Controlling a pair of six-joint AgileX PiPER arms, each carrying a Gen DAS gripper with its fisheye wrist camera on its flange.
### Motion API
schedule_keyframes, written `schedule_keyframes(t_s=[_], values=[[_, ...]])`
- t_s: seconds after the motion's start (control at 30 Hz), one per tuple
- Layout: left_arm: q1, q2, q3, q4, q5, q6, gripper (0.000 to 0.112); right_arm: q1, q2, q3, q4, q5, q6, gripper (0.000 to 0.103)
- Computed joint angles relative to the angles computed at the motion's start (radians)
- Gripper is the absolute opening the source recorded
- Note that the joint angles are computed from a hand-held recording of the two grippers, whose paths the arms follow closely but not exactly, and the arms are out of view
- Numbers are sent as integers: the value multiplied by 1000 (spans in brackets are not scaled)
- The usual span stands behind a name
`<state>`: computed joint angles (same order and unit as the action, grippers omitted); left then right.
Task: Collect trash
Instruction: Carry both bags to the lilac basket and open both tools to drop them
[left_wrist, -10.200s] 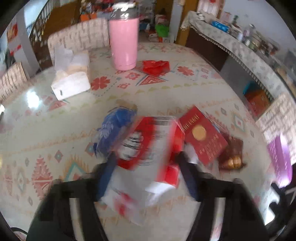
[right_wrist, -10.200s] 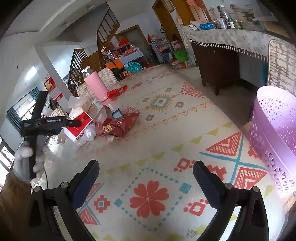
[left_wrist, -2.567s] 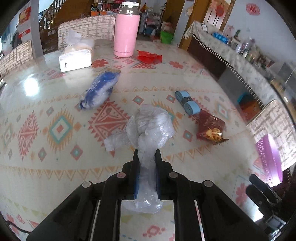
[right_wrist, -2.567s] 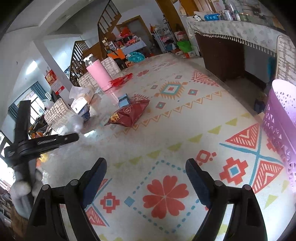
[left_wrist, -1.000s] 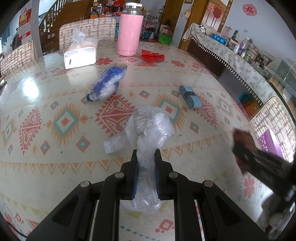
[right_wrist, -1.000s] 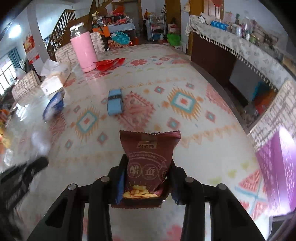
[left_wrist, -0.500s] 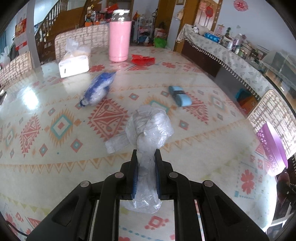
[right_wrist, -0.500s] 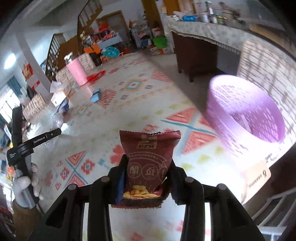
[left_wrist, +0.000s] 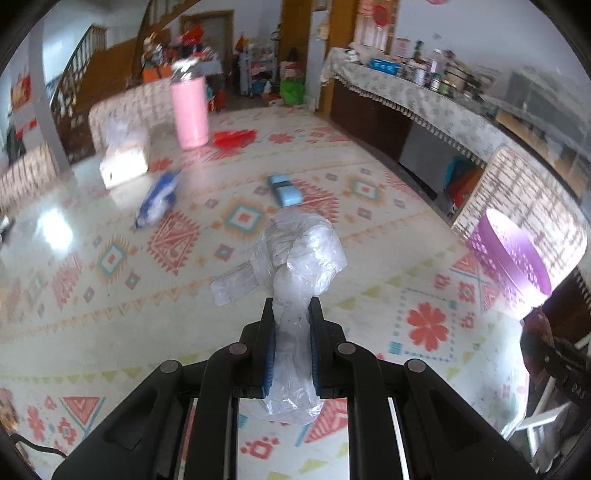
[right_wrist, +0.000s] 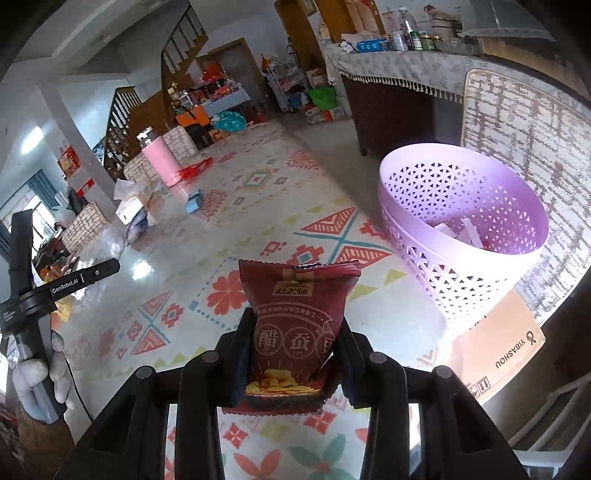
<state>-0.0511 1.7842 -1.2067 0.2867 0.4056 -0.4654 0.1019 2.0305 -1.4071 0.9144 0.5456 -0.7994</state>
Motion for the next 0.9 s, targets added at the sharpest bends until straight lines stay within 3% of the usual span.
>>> schedule_keyframes(t_s=[0.1, 0.4, 0.9], values=[[-62, -6, -14, 108, 28, -91, 14, -15, 6, -1, 32, 15, -31, 43], [-184, 48, -112, 221, 98, -181, 14, -66, 31, -40, 60, 42, -59, 43], [-271, 226, -375, 179, 237, -102, 14, -137, 100, -172, 43, 110, -41, 43]])
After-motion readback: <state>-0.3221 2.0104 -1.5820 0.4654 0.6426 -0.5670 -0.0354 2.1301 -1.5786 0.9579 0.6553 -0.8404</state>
